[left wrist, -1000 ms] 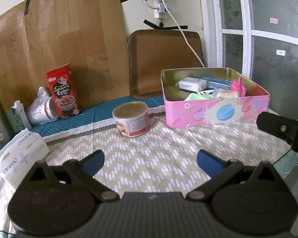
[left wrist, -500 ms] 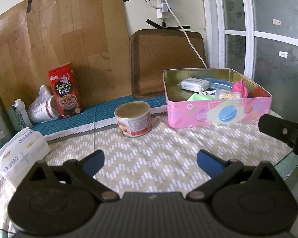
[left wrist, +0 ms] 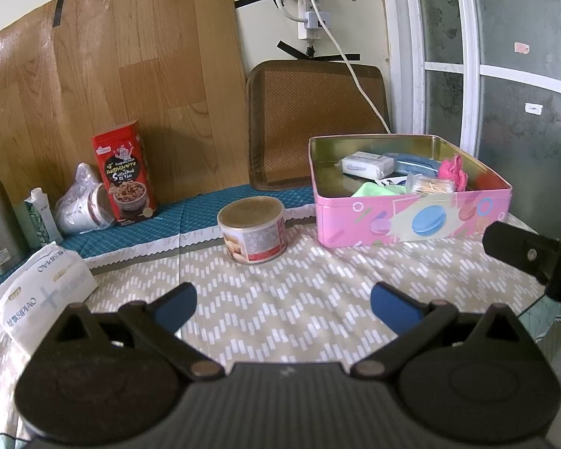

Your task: Organize soft objects

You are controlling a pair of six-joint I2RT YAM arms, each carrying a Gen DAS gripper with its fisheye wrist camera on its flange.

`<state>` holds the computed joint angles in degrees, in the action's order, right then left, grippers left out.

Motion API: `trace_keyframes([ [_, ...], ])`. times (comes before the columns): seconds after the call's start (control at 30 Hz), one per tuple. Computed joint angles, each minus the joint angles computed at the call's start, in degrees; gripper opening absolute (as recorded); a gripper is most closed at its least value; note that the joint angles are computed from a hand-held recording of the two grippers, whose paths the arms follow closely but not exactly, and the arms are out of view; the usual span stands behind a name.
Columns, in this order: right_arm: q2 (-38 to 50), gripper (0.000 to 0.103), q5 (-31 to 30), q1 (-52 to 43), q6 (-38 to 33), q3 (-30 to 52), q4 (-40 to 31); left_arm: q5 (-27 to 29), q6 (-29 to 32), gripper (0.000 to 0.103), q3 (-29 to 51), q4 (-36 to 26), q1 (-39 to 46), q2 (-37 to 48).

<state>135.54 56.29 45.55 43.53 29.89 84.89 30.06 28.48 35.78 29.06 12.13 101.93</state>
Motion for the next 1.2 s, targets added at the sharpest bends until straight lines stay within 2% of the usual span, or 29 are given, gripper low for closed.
trace_keyframes([
  [1.2, 1.5, 0.103, -2.5, -1.3, -1.1, -0.3, 2.5, -0.9, -0.4, 0.103, 0.8, -0.8, -0.5, 1.1],
])
